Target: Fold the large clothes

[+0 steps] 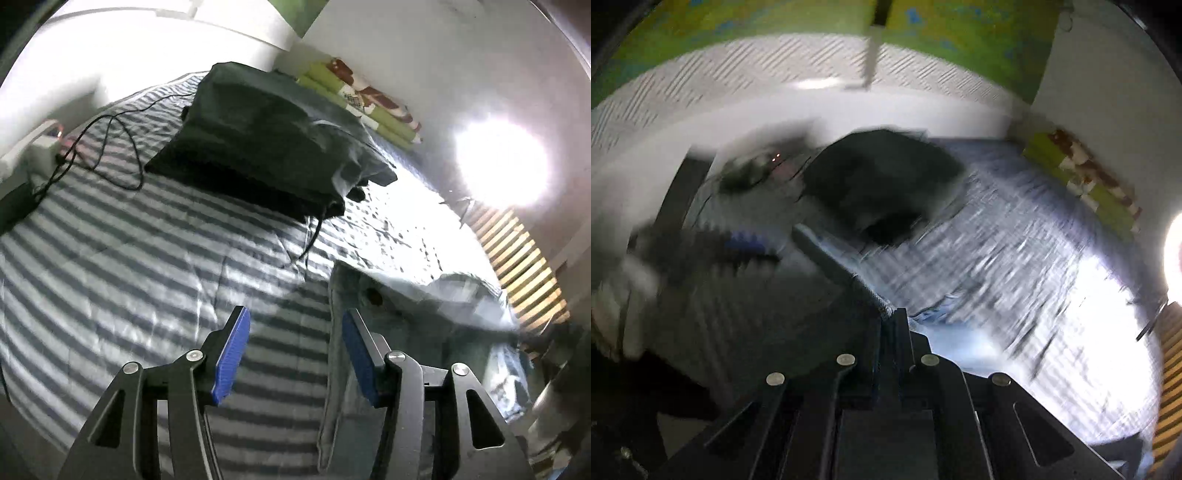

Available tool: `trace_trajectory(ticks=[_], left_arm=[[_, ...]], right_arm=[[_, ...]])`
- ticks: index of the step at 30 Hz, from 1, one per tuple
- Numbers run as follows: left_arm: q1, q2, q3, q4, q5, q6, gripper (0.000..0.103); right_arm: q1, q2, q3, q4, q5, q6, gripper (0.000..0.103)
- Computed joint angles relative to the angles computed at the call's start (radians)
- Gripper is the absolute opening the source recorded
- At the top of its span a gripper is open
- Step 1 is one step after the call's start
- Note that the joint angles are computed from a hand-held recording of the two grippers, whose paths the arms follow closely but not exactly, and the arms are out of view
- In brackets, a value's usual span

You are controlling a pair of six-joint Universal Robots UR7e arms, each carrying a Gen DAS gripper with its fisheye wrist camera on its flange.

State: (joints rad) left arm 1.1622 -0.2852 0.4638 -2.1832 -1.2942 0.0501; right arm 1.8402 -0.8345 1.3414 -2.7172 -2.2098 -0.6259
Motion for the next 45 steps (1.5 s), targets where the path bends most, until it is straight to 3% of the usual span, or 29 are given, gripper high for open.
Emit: trace_trajectory(ticks=[2, 6, 9, 11, 14, 21, 22, 23, 24, 25, 27, 29, 32, 33, 34, 36, 40, 42, 45], left_arm=[[0.001, -0.078, 0.124, -0.042, -0.012, 0.003, 0.055], [0.001, -0.200, 0.337, -0.113, -0.046, -0.026, 0.055], [-0.005, -0.259, 0.453, -0.130, -0.065, -0.047, 0.055], [-0.024, -0.292, 0.525, -0.142, -0.055, -0.027, 0.055], [-0.036, -0.307, 0.559, -0.116, -0.112, -0.048, 0.057], [-0.049, -0.211, 0.443, -0.041, -0.196, -0.179, 0.056], [-0.056, -0.198, 0.432, -0.051, -0.177, -0.190, 0.051], [-0.062, -0.189, 0.423, -0.051, -0.162, -0.193, 0.028], [-0.068, -0.178, 0.408, -0.037, -0.145, -0.197, 0.018], [-0.072, -0.164, 0.388, -0.021, -0.127, -0.200, 0.017], [-0.084, -0.150, 0.374, -0.016, -0.071, -0.187, 0.007], [-0.088, -0.148, 0.371, -0.017, -0.060, -0.182, 0.005], [-0.093, -0.145, 0.362, -0.015, -0.034, -0.169, 0.004], [-0.097, -0.146, 0.365, -0.015, -0.024, -0.161, 0.004], [-0.101, -0.150, 0.371, -0.017, -0.011, -0.154, 0.003], [-0.106, -0.155, 0.384, -0.025, 0.000, -0.145, 0.003], [-0.109, -0.156, 0.378, -0.011, 0.014, -0.156, 0.003], [-0.110, -0.155, 0.373, -0.008, 0.014, -0.165, 0.003], [-0.111, -0.154, 0.369, -0.006, 0.017, -0.163, 0.003]], right_arm=[[-0.001, -0.003, 0.086, -0.052, -0.022, 0.009, 0.005], [-0.003, 0.026, 0.224, -0.243, -0.088, -0.053, 0.005], [-0.015, 0.014, 0.261, -0.267, -0.082, 0.001, 0.005], [-0.010, 0.015, 0.273, -0.311, -0.086, -0.027, 0.005], [-0.003, -0.003, 0.275, -0.324, -0.070, -0.040, 0.005], [-0.002, -0.021, 0.310, -0.396, -0.033, -0.048, 0.005], [-0.006, -0.023, 0.317, -0.403, -0.025, -0.044, 0.005], [-0.010, -0.024, 0.323, -0.405, -0.019, -0.038, 0.005], [-0.016, -0.034, 0.338, -0.401, -0.007, -0.029, 0.005], [-0.022, -0.046, 0.348, -0.385, -0.001, -0.018, 0.006], [-0.039, -0.104, 0.378, -0.301, 0.030, 0.040, 0.006], [-0.062, -0.186, 0.420, -0.230, 0.059, 0.110, 0.007], [-0.129, -0.333, 0.472, -0.163, 0.085, 0.255, 0.025], [-0.161, -0.378, 0.471, -0.147, 0.067, 0.323, 0.036], [-0.189, -0.405, 0.460, -0.142, 0.040, 0.381, 0.041], [-0.250, -0.441, 0.405, -0.085, 0.004, 0.525, 0.042], [-0.359, -0.422, 0.199, 0.194, 0.035, 0.794, 0.042], [-0.391, -0.386, 0.110, 0.298, 0.047, 0.879, 0.042], [-0.399, -0.338, 0.018, 0.412, 0.034, 0.935, 0.042]])
